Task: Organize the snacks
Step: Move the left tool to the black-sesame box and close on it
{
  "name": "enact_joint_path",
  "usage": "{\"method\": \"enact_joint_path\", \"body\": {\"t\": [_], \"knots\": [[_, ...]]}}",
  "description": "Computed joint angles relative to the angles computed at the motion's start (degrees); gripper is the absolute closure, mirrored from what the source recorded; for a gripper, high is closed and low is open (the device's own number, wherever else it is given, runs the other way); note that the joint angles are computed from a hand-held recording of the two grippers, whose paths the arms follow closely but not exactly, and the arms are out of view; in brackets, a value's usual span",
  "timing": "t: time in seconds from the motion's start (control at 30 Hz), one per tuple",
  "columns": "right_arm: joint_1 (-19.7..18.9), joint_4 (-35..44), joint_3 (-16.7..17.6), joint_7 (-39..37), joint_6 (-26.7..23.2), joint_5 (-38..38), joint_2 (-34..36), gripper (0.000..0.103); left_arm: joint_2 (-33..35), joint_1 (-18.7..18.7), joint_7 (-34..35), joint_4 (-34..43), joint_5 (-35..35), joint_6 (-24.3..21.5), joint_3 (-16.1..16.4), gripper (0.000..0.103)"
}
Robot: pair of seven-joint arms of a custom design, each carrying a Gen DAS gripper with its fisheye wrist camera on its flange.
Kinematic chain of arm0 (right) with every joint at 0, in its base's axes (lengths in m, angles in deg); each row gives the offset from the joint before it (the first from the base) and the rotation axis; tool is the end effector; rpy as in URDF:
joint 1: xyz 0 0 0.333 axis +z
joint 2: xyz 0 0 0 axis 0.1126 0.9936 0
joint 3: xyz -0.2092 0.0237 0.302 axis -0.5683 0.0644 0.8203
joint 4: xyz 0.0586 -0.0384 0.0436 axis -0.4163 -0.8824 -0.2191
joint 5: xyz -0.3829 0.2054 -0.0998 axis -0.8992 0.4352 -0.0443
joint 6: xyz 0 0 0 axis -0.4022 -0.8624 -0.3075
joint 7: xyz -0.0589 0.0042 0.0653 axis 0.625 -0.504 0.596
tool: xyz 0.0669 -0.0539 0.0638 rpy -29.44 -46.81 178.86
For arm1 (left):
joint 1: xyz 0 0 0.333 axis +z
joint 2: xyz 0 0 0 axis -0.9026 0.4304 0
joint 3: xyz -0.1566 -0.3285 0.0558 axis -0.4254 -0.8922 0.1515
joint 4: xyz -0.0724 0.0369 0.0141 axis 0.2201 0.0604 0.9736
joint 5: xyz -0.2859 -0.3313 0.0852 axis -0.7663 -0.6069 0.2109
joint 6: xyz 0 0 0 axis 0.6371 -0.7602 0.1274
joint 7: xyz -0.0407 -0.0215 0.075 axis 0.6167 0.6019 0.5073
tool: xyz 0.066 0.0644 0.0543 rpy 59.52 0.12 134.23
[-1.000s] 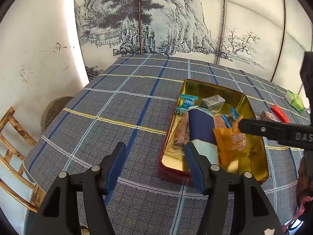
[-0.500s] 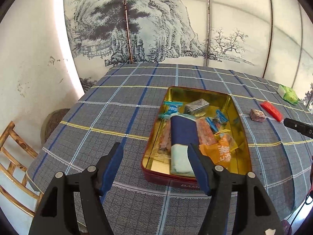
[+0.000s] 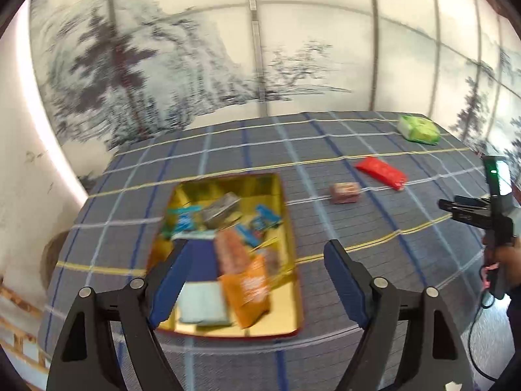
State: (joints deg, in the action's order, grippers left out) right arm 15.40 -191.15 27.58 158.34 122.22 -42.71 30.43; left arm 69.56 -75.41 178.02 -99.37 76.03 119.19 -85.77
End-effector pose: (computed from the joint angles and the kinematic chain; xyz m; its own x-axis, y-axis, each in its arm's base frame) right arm 0.5514 0.1704 0.4526 -0.2574 -0.9646 -0.0569 -0.7198 0.2307 -0.6548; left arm 0.5542 -0.1686 0.6056 -0.3438 -0.9355 -0.0820 -0.6014 0.2864 -0.7459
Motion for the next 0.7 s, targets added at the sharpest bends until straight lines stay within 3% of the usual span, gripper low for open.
{"method": "enact_joint_path", "body": {"t": [0.1,0.27,0.5,0.53,0.63,0.7], "knots": [[-0.5,-0.2,-0.7,-0.8,0.8,0.1,0.8,0.039,3.8,-2.5,4.1,5.9,-4.7,-5.4,-0.1,0.022],[-1.0,-0.5,-2.0,-0.5,5.4,1.0,1.9,0.036,13.4,-2.2,1.6,18.0,-4.9,-11.5,-4.5,0.022],[-1.6,-1.8,-2.8,-2.8,11.0,4.7,2.4,0.030,29.5,-3.4,-5.6,35.8,3.8,-20.8,-7.4,0.022],[-1.7,-1.9,-2.7,-2.8,11.2,4.7,2.3,0.029,31.4,-4.0,-6.8,37.9,5.5,-22.0,-7.3,0.024],[-1.8,-2.2,-2.5,-3.5,12.0,5.4,2.3,0.026,35.9,-4.7,-8.7,42.6,8.4,-25.9,-7.2,0.041],[-2.0,-2.6,-2.6,-3.9,13.2,6.0,2.2,0.025,37.6,-4.5,-9.7,44.3,8.5,-27.3,-7.3,0.043]]}}
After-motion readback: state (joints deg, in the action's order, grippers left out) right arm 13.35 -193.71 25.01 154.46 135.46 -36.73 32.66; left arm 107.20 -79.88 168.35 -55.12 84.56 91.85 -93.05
